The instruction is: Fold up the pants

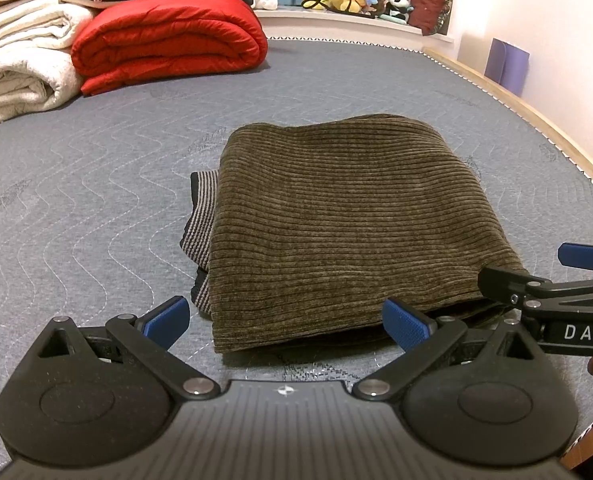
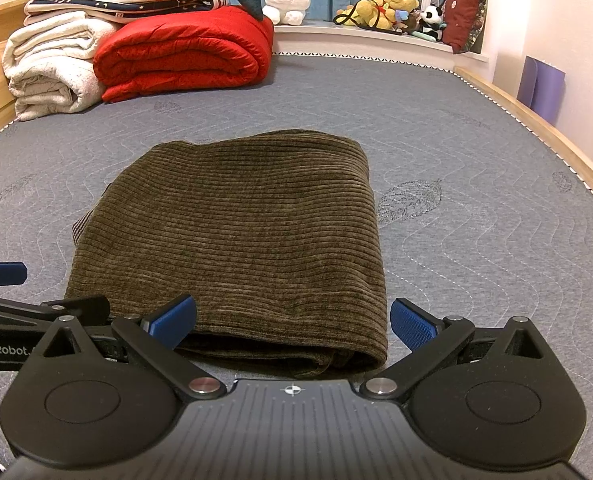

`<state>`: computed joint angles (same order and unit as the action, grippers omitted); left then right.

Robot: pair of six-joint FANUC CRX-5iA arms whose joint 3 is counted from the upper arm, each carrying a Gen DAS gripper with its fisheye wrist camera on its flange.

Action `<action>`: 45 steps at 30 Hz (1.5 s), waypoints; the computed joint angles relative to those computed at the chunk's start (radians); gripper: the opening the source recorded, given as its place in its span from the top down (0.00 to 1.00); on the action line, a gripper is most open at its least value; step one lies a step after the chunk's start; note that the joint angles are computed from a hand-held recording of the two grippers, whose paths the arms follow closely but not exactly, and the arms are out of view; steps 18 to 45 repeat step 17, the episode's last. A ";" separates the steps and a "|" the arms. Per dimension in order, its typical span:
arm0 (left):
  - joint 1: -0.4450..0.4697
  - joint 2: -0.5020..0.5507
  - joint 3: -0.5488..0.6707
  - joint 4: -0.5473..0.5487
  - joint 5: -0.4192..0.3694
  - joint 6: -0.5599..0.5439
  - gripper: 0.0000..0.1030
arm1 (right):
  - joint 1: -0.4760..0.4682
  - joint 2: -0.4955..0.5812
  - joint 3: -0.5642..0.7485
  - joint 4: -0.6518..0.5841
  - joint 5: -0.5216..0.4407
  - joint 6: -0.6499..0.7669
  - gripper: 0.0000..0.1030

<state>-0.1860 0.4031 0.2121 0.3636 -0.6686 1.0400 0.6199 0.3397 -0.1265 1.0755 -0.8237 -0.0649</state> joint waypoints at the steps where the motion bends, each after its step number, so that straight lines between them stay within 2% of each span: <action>1: 0.000 0.000 -0.001 0.002 0.000 -0.002 0.00 | 0.000 0.000 0.000 0.000 0.000 0.000 0.01; 45: 0.001 -0.001 -0.005 0.010 0.005 -0.009 0.00 | 0.001 0.000 0.001 0.000 -0.001 -0.001 0.01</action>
